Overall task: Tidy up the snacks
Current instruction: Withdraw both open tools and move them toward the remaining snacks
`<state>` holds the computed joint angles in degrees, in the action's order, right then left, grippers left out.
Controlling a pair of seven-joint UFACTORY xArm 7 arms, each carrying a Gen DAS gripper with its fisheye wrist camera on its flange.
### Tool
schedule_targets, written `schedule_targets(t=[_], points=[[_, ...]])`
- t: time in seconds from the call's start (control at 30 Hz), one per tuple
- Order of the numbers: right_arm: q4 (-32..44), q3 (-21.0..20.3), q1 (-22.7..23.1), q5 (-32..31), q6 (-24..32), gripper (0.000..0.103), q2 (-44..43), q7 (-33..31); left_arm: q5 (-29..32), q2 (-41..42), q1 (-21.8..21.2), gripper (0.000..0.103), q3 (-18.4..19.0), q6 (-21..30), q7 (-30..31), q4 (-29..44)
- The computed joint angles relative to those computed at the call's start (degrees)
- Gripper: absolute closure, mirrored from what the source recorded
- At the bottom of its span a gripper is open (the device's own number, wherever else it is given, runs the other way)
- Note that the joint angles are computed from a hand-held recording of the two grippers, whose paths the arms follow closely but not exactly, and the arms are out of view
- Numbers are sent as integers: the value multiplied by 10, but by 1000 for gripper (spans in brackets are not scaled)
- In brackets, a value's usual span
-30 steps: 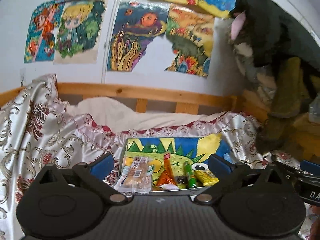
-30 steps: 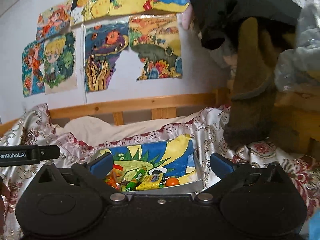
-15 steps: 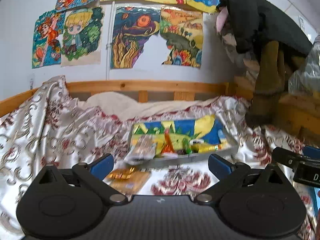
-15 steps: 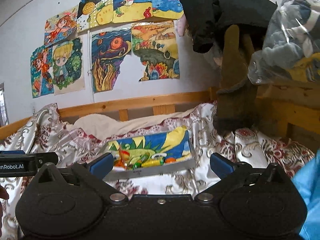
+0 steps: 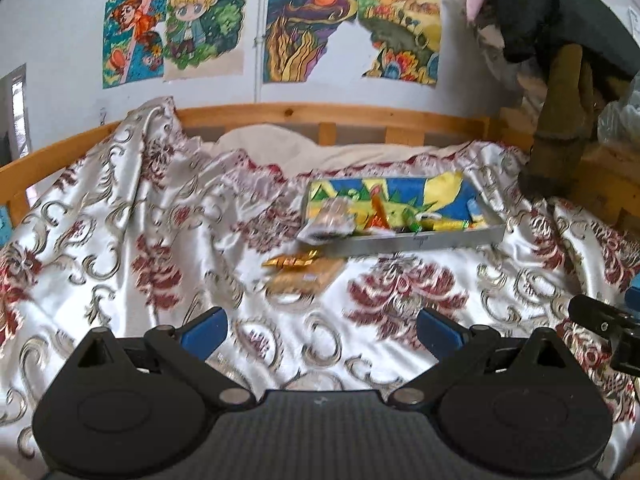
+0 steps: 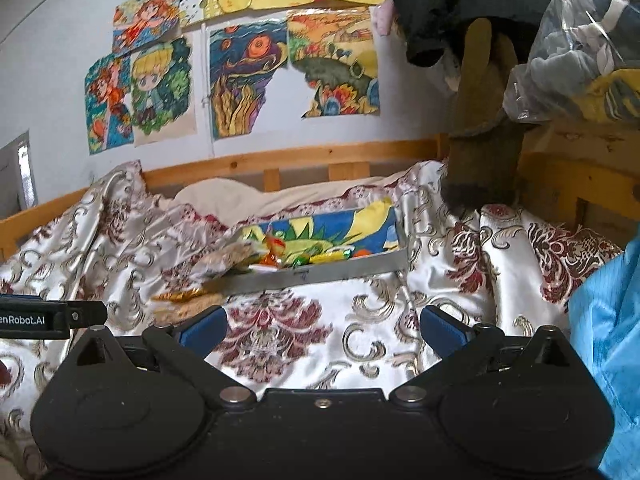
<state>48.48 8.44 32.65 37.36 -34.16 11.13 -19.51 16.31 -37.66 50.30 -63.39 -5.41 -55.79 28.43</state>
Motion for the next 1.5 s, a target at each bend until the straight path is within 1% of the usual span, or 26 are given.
schedule_targets(t=[0.2,0.27,0.4,0.67,0.8,0.93,1.03,1.17,1.23,1.33,1.37,1.4,1.47,1.5], points=[[-5,-2,11,38,23,1,-7,-25,20,20,-46,1,28,76,-4,2],[-5,-2,12,39,27,1,-7,-28,31,35,-61,1,41,97,-8,5],[6,-8,24,65,40,1,-1,-59,57,58,-79,0,61,122,-16,12],[27,-20,44,108,54,1,10,-113,92,136,-116,1,125,171,-25,43],[36,-24,49,120,72,1,13,-127,96,177,-154,1,174,203,-12,63],[45,-32,55,124,86,1,18,-134,113,209,-185,1,222,213,4,82],[59,-46,69,140,100,1,26,-151,131,239,-206,1,253,225,18,106],[87,-70,91,161,118,1,41,-173,173,284,-216,1,282,233,23,142],[108,-90,109,176,132,1,52,-187,190,311,-220,0,299,231,21,164],[142,-102,110,146,142,1,75,-164,194,350,-229,1,332,208,28,190],[156,-101,105,131,152,1,84,-153,204,362,-231,0,342,197,22,197],[165,-77,77,92,160,1,91,-125,216,374,-233,0,353,186,18,205],[187,12,-19,2,173,1,110,-69,233,404,-240,1,375,170,19,227],[203,39,-47,-26,181,1,124,-53,239,418,-244,1,385,164,23,238]])
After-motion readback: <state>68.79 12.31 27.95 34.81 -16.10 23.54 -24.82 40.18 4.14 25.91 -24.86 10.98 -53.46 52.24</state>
